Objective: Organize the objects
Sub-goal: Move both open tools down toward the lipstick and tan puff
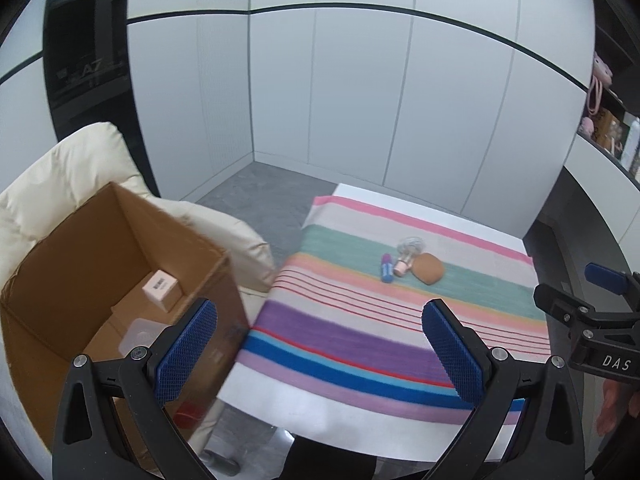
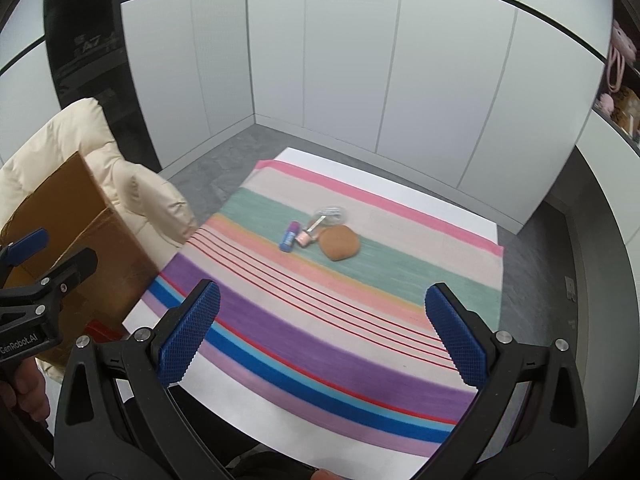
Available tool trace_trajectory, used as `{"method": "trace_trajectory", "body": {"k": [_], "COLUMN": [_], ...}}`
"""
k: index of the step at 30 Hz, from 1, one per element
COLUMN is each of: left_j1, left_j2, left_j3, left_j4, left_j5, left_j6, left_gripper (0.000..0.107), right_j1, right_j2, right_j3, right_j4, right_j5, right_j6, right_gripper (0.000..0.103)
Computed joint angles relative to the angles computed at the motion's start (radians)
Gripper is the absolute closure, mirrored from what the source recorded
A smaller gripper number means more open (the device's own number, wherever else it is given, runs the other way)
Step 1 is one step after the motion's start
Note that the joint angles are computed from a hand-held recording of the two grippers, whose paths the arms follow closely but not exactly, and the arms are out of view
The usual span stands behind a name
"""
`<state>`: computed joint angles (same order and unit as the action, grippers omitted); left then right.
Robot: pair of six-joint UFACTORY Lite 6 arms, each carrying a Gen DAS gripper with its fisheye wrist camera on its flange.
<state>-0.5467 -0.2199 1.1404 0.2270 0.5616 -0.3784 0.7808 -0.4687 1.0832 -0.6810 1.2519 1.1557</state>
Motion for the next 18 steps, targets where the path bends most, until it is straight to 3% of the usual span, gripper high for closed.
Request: {"method": "trace_trajectory", "body": {"k": [13, 18], "left_j1": [-0.148, -0.161], "left_j2": [0.110, 0.167], "left_j3": [0.071, 0.119], "left_j4": [0.105, 0.036], "left_j5": [0.005, 0.042], "left_j6": [-0.150, -0.126], "left_gripper": [0.004, 0.004], "right_j1": [-0.110, -0.170], "right_j2": [-0.215, -0.272], "right_j3": [-0.120, -0.150], "right_j4": [0.042, 0.074], "right_j5": [0.059, 0.071], "right_j6": [-0.078, -0.138], "right_gripper": [0.000, 0.000]}}
